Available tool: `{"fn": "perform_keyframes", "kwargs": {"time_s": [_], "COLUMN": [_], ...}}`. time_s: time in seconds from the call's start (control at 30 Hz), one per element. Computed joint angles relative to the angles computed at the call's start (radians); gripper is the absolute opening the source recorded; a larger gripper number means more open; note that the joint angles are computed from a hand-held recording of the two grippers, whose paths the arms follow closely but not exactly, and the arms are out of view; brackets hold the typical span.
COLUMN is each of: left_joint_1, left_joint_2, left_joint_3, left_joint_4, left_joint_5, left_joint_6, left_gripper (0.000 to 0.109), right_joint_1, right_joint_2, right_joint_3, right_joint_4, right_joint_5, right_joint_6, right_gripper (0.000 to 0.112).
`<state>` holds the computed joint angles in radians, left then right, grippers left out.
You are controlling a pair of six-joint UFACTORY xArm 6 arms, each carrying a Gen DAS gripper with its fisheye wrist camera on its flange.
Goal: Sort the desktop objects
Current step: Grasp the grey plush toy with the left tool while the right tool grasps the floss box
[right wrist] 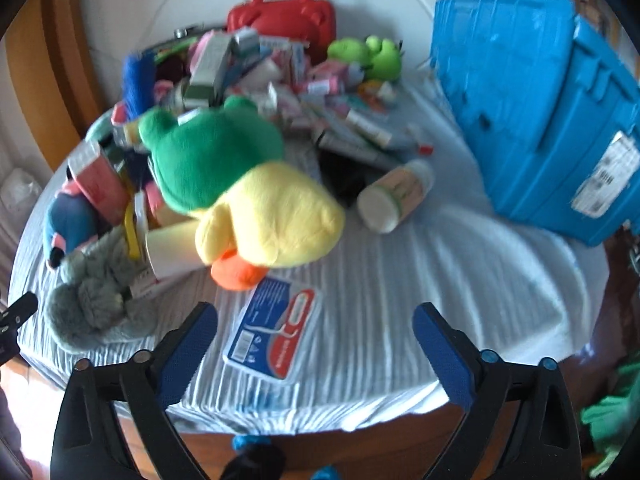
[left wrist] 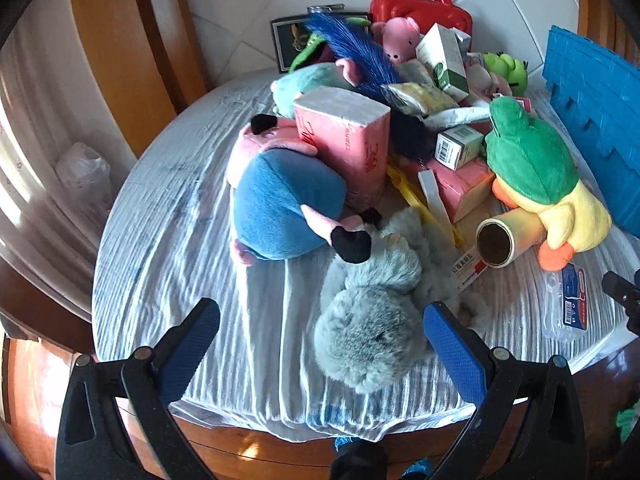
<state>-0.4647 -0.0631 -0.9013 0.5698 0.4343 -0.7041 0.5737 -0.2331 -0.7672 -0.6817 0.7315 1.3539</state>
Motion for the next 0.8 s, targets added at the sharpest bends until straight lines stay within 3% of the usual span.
{"fn": "perform_keyframes", "kwargs": {"time_s": [0.2, 0.53, 0.6, 0.67, 0.7, 0.77, 0.8], "left_joint_1": [-0.023, -0.042, -0.047, -0.050, -0.054, -0.059, -0.061], "left_joint_2": [0.154, 0.313, 0.321, 0.317, 0.314, 0.305, 0.295], "left_joint_3": [-0.120, -0.224, -0.221, -0.220, -0.218, -0.212, -0.201], "left_joint_4": [-0.186, -0.387, -0.421, -0.469, -0.462, -0.454, -0.446], "left_joint_5": [0.040, 0.096, 0.082, 0.076, 0.073, 0.073, 0.068], "left_joint_6": [0.212, 0.383, 0.406, 0.432, 0.427, 0.411, 0.391], "left_gripper": [0.103, 0.100, 0.095, 0.071, 0.065, 0.053, 0.052], "right_joint_1": [-0.017, -0.031, -0.036, -0.040, -0.041, -0.040, -0.039], "right_joint_2": [0.082, 0.209, 0.233, 0.239, 0.239, 0.235, 0.230], "right_joint_3": [-0.028, -0.094, -0.107, -0.103, -0.100, -0.094, -0.088], "right_joint_4": [0.107, 0.217, 0.228, 0.232, 0.231, 0.227, 0.224], "right_joint_5": [-0.026, -0.045, -0.044, -0.053, -0.059, -0.064, -0.066], "right_joint_6": [-0.046, -0.112, -0.129, -0.132, -0.135, -0.144, -0.148], "right_gripper": [0.079, 0.079, 0.079, 0.079, 0.078, 0.064, 0.064]}}
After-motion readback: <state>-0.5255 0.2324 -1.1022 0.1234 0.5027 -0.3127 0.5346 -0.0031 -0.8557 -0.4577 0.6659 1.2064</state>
